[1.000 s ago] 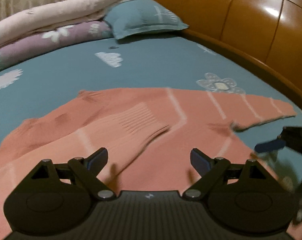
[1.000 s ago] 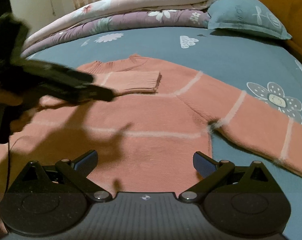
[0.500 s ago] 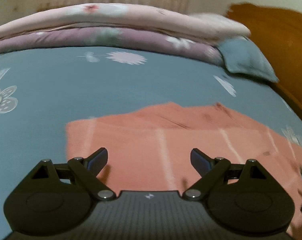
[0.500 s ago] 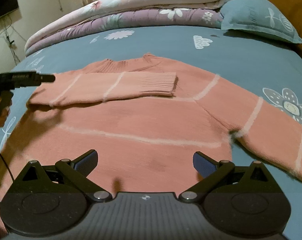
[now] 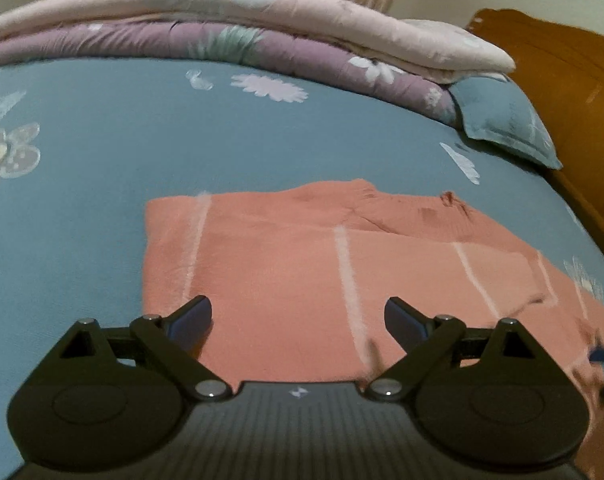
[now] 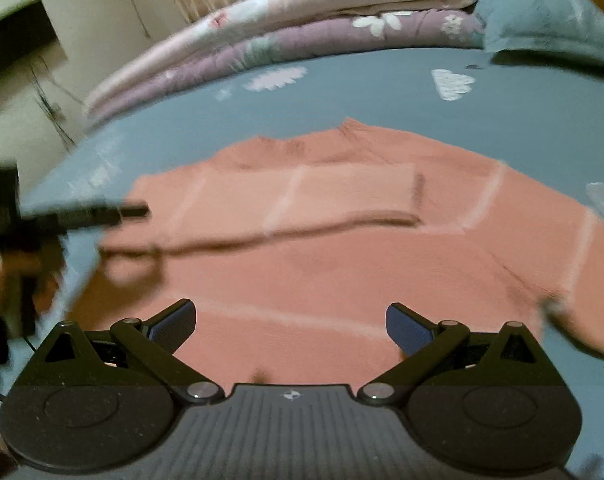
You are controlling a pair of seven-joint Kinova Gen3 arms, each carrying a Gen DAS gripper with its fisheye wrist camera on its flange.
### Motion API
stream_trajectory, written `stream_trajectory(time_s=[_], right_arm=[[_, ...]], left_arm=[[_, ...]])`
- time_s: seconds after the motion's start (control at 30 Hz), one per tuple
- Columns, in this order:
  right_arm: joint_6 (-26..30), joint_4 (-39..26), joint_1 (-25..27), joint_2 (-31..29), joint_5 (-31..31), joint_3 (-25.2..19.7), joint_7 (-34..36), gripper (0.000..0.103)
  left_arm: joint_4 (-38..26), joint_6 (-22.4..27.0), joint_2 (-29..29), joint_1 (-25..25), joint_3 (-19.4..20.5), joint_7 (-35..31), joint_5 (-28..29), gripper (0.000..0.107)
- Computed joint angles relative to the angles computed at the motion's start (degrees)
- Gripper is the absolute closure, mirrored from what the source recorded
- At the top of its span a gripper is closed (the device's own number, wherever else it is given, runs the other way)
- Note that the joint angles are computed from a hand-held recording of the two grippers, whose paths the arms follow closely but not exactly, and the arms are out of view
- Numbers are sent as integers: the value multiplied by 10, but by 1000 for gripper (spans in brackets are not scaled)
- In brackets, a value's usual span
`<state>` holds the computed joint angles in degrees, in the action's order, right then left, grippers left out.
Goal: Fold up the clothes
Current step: 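Grasp the folded sleeve's ribbed cuff with the right gripper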
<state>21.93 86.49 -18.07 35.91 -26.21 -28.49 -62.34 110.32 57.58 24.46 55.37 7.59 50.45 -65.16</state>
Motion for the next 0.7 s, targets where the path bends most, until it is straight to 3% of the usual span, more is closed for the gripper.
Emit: stream_trajectory(time_s=[0.1,0.3,0.43,0.57,0.7], right_arm=[[17,-52,30,56,-37,-48,24,0],[56,-155,17,150,-99,-32,-27,0],[15,-162,63,198,-159,-101,3,0],[-34,-166,81,225,-179,-142,21,0],[-43,-180,72,229,-161,-138,-2,0]], left_arm=[[-20,31,6,17,7,-19,9,14],[-45,72,10,41,14,-34,34,14],[-60,92,13,48,15,-57,52,14],[-65,89,17,48,9,-52,57,14],[-67,87,20,50,4,-49,52,14]])
